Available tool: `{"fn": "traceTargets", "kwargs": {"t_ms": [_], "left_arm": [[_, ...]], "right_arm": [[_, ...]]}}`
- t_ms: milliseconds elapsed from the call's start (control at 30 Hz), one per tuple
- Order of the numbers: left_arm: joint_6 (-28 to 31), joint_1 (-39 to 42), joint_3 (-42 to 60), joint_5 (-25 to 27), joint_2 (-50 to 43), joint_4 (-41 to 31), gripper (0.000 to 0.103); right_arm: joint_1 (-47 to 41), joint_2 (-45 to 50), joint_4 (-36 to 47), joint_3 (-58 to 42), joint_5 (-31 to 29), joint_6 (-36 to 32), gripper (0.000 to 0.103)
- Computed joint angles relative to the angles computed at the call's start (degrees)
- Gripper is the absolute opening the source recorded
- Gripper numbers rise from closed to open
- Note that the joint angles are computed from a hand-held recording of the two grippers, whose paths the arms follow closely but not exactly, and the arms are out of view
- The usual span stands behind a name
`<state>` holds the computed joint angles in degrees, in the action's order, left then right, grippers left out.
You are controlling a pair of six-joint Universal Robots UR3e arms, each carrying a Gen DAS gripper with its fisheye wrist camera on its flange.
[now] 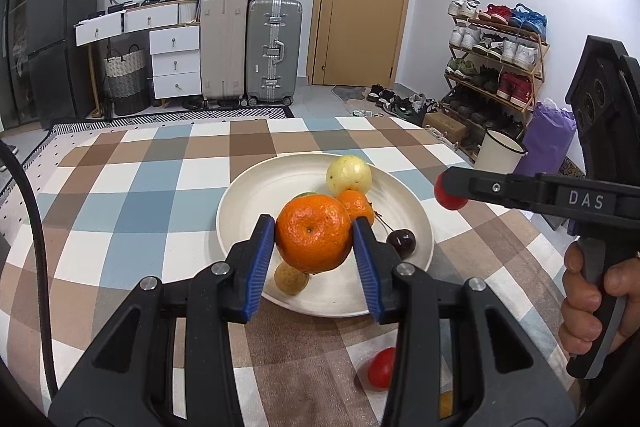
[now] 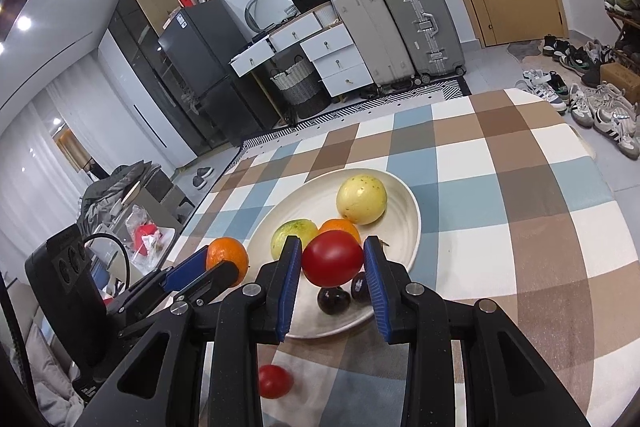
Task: Organize fruits
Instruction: 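Carry the orange and the tomato over the plate with both tools, then lower the tomato and the orange into the plate and open both tools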
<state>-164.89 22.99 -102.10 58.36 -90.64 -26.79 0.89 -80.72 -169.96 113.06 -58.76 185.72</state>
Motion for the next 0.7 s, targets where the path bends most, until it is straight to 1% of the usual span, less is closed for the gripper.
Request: {"fn": "traceTargets", "kwargs": {"t_ms": [100,233,467,700], "left_arm": [[-0.25,-0.23,-0.11,0.21,-0.93,0.85,0.037],[-0.19,-1.10,-0.31,1.32,-1.85,2.02,0.037],[-0.02,-1.70,-0.29,1.93,-2.92,2.73,0.037],[0.10,-1.63,0.50,1.70,-3.93,2.07,0.037]], "right_arm": [[0.72,1.86,-1.72,-0.69,-1.65,-0.44,0.032],[0.31,5.05,-2.68,-2.72,-0.74,-0.72,0.032],[0.75,8.28,-4.81,-4.77,-1.46,-0.65,0.032],[2.04,11.72,-4.85,-6.41,-2.69,-0.55,0.032]]}}
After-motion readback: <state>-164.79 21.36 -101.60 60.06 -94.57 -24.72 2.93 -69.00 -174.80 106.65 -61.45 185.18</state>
